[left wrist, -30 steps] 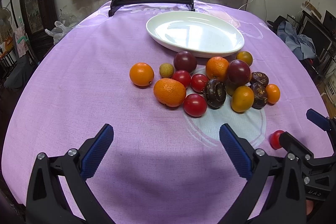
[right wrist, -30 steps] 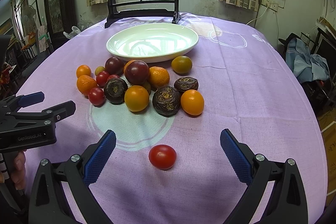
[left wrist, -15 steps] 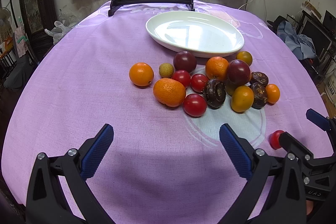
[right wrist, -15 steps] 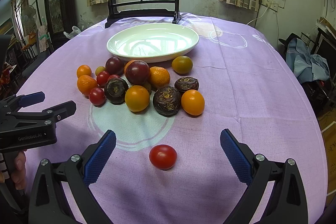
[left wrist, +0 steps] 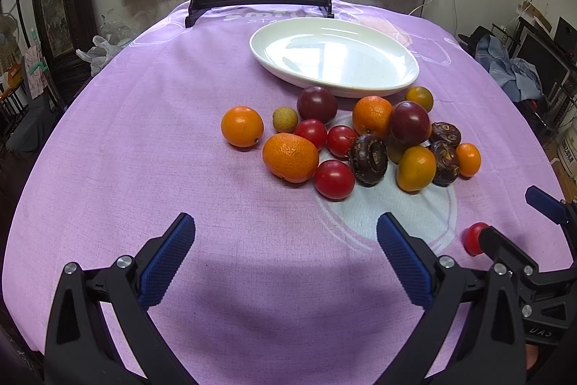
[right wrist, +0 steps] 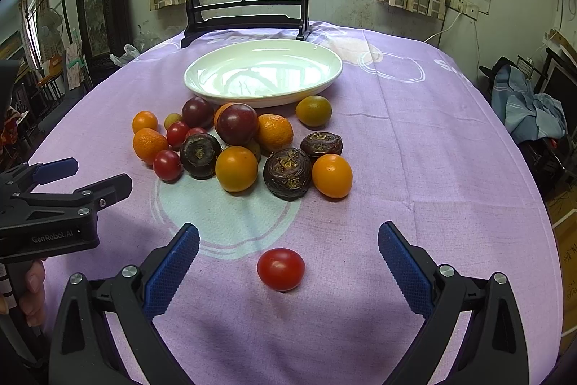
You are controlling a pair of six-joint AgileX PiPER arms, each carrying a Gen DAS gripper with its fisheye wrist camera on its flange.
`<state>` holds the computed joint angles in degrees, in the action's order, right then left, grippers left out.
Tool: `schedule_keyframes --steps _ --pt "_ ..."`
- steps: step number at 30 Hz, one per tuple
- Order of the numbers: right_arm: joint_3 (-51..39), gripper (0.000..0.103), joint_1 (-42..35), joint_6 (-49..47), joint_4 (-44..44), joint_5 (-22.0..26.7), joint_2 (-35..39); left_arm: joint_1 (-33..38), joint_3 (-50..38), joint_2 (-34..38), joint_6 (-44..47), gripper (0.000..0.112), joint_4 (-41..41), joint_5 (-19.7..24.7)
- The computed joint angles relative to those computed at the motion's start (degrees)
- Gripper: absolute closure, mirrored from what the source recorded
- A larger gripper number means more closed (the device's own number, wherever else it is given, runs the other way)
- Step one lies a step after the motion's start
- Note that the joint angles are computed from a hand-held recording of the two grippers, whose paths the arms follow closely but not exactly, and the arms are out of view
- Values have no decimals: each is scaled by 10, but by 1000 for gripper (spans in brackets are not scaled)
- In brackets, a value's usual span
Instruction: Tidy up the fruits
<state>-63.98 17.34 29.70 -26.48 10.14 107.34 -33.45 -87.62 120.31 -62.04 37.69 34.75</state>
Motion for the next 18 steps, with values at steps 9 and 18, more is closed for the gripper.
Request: schedule_keyframes --steps 9,18 --pt "-2 3 -1 -9 8 1 0 0 -1 0 1 14 -1 0" --pt "-2 3 0 -5 5 1 2 0 -1 0 1 13 -1 1"
